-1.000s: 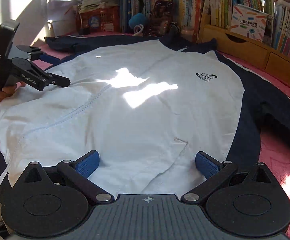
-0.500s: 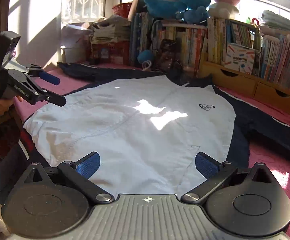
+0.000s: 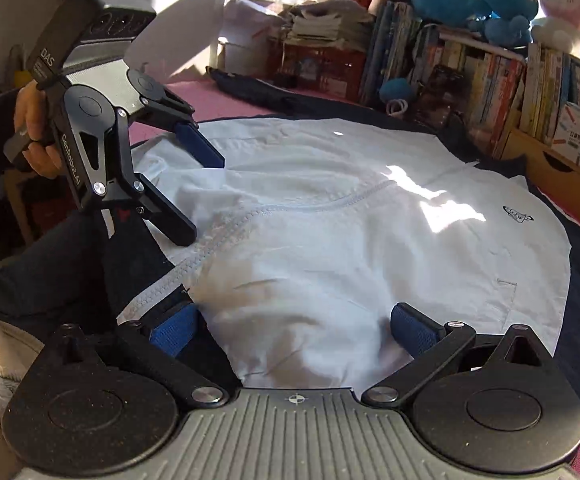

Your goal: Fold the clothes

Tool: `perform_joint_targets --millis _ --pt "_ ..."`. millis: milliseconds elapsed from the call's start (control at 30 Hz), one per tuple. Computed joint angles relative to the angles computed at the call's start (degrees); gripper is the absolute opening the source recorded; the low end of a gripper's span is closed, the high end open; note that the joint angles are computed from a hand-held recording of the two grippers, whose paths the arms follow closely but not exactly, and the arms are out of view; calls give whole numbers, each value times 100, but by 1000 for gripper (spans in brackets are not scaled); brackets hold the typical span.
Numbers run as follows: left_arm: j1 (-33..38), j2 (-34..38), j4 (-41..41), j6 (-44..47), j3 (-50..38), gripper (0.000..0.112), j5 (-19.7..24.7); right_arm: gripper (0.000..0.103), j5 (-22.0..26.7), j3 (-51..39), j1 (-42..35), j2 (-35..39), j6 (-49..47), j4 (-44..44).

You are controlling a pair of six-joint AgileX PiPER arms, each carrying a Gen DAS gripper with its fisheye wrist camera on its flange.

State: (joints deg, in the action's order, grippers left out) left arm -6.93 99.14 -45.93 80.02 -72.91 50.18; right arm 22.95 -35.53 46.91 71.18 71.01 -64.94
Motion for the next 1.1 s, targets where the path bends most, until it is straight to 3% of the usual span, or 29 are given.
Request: perform_joint_targets --millis 100,233,367,400,467,567,667,733,900,967,1100 --pt "237 -145 -13 218 175 103 38 103 381 402 216 -481 227 -24" --pt "239 -469 189 372 548 103 -290 103 1464 590 818 -791 232 280" --pt "-215 -1093 1248 254 1345 103 -1606 103 2358 689 1309 -1079 303 627" --pt "-249 -1242 1377 358 1500 103 -1755 103 2525 642 1348 -1171 248 822" --pt "-233 -1480 1513 553 1629 103 -1744 103 2818 457 1347 -1281 85 1244" --pt "-62 -1498 1361 415 1154 103 -1027 103 3179 64 1324 -1364 239 1500" --pt "-210 -1203 1585 -1093 260 103 -432 103 3243 -191 1142 -1264 1040 1008" --pt "-352 -803 1584 -2238 -336 103 -295 103 3157 -521 727 -874 1474 1006" --pt "-1128 -36 2670 -4995 -1100 103 -574 103 2911 -1070 222 160 2494 1069" --pt "-1356 171 3063 -5509 -1224 103 -615 103 2789 -1140 221 441 2666 1049" --pt "-1594 356 3588 -6038 -1259 103 -626 103 3094 -1272 467 835 3001 972"
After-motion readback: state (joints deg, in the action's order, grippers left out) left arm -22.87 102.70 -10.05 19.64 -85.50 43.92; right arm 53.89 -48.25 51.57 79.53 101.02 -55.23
